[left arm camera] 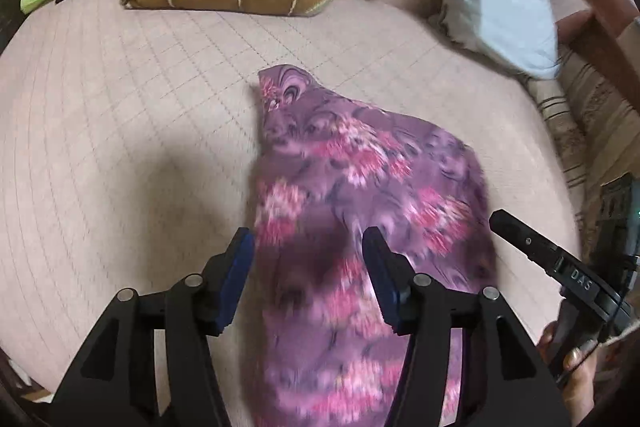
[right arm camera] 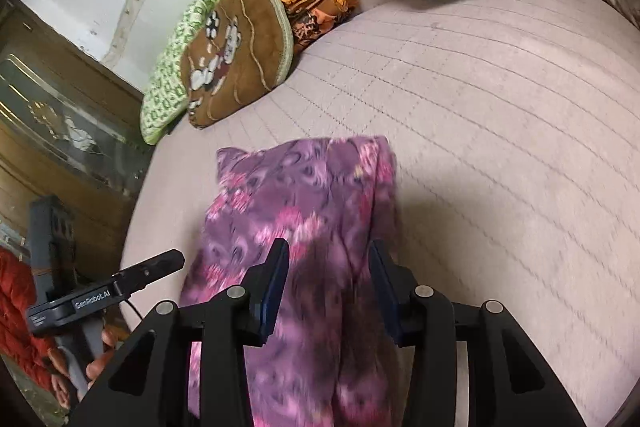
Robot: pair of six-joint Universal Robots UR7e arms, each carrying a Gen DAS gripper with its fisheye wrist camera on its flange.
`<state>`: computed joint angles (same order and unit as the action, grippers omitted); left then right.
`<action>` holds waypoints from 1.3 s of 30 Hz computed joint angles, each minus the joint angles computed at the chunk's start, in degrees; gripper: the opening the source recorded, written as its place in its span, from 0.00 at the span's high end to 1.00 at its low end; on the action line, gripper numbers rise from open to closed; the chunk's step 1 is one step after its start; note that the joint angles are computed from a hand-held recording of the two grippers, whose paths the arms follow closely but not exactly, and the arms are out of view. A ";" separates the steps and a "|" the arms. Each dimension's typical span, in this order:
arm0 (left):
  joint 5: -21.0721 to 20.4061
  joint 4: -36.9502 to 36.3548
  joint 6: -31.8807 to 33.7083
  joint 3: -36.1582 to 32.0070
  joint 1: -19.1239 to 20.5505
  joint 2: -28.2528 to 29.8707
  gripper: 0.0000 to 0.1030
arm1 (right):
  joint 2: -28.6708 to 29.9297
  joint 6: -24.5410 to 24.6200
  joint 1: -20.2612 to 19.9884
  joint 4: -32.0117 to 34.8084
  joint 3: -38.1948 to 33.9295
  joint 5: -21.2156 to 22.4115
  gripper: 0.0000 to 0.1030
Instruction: Fold small clothes
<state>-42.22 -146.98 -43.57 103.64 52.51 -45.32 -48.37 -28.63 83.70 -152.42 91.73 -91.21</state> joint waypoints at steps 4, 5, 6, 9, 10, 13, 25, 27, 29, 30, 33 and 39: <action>1.23 4.89 -1.10 -3.62 1.87 1.85 0.47 | 4.28 2.48 0.64 1.88 -4.73 -1.63 0.61; 1.12 6.31 -1.57 -5.01 2.52 2.48 0.47 | 4.79 2.26 0.64 2.55 -5.51 -0.79 0.66; 1.04 7.24 -1.94 -5.89 3.00 2.90 0.47 | 4.74 1.08 0.68 2.64 -5.56 0.23 0.83; 2.39 9.45 -2.03 -7.75 4.02 4.80 0.40 | 4.18 -3.74 1.41 -0.42 -4.18 0.40 0.88; 3.58 8.45 -1.17 -7.57 4.15 5.55 0.35 | 4.76 -4.29 1.58 -0.84 -4.56 -1.48 0.88; 3.74 5.33 -0.81 -6.21 4.19 5.31 0.32 | 7.63 -4.22 0.88 0.04 -7.14 -7.82 0.89; 5.17 9.65 -4.45 -1.64 -0.67 1.42 0.33 | -2.91 -5.72 0.89 -1.24 4.93 0.47 0.79; 5.10 10.12 -5.39 -0.58 -1.62 0.86 0.33 | -4.00 -7.31 1.10 -1.84 7.14 0.00 0.79; 5.28 10.49 -5.68 0.31 -2.33 0.46 0.33 | -5.25 -10.25 0.79 -4.08 10.29 -0.72 0.79; 5.75 10.68 -6.18 1.15 -2.84 0.18 0.33 | -5.48 -11.22 0.63 -5.22 11.46 -1.47 0.80; 6.39 12.95 -7.49 1.25 -2.76 1.20 0.33 | -4.89 -11.74 -0.21 -7.34 13.11 -5.06 0.83; 5.98 16.65 -10.26 2.63 -3.72 0.16 0.31 | -6.17 -10.43 0.29 -6.30 13.79 -6.22 0.79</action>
